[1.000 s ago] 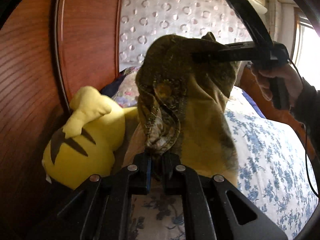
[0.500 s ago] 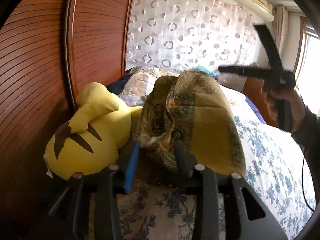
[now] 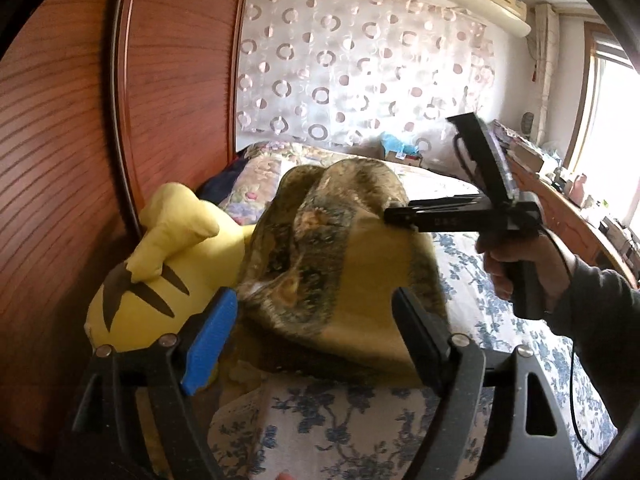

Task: Fold small clothes

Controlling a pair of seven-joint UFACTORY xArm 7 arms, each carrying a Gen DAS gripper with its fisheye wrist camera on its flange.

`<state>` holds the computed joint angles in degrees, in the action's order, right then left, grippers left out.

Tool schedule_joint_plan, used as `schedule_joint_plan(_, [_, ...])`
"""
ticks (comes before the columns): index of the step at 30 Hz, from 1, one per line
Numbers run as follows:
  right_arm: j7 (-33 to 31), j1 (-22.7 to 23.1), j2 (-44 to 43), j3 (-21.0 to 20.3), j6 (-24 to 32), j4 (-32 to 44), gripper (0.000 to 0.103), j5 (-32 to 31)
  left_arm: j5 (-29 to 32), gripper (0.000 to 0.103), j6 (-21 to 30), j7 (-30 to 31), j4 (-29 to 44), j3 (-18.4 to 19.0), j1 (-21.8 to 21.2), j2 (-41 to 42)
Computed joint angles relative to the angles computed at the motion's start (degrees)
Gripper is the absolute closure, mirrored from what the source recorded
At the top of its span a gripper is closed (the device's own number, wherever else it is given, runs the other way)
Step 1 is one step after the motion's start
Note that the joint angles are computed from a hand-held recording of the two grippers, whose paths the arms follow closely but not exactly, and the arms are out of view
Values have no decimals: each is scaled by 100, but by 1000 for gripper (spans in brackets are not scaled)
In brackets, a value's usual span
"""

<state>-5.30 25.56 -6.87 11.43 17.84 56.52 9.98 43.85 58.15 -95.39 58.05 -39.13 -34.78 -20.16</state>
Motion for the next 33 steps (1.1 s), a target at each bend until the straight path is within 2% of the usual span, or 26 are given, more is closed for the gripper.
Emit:
schedule_joint_plan(4, [458,-126,-914,108,-221,-696,45,-448,371,22,401,-87,485,-292,-23,410])
schedule_joint_plan(7, [522,22,-1968,18,-260,-1452,45,-439,748,22,871,-201,916,-464,-180,847])
schedule_joint_plan(10, [793,13,-3363,120,-193,-2390,45,-576,1136,22,1115,-320,1246,-529,-397,1209])
schedule_joint_plan(14, [1321,-39,-5198,277,503,-3264,44,-678,1712,22,1641,-309,1856,-609,-788,1874])
schedule_joint_plan(17, [1678,-4,-6432,284,1249,-3653,35,-714,1986,22,1849,-246,2263,-541,-1130,2279])
schedule_joint_plan(20, [2158,1,-7356,587,2141,-3738,28,-723,2300,22,2087,-165,2721,-436,-1519,2706])
schedule_joint_plan(22, [2359,-9,-7897,613,2619,-3785,25,-759,2430,22,2214,-64,3011,-334,-1760,2937])
schedule_joint_plan(27, [2886,-196,-8691,921,3394,-3679,24,-816,2774,22,2271,137,3639,-24,-2305,3379])
schedule_joint_plan(29, [3089,-258,-8925,1145,3540,-3644,24,-801,2863,22,2304,267,3899,105,-2516,3538])
schedule_joint_plan(33, [3257,-342,-9367,1256,4068,-3412,24,-843,3027,22,2411,517,4437,377,-2952,3831])
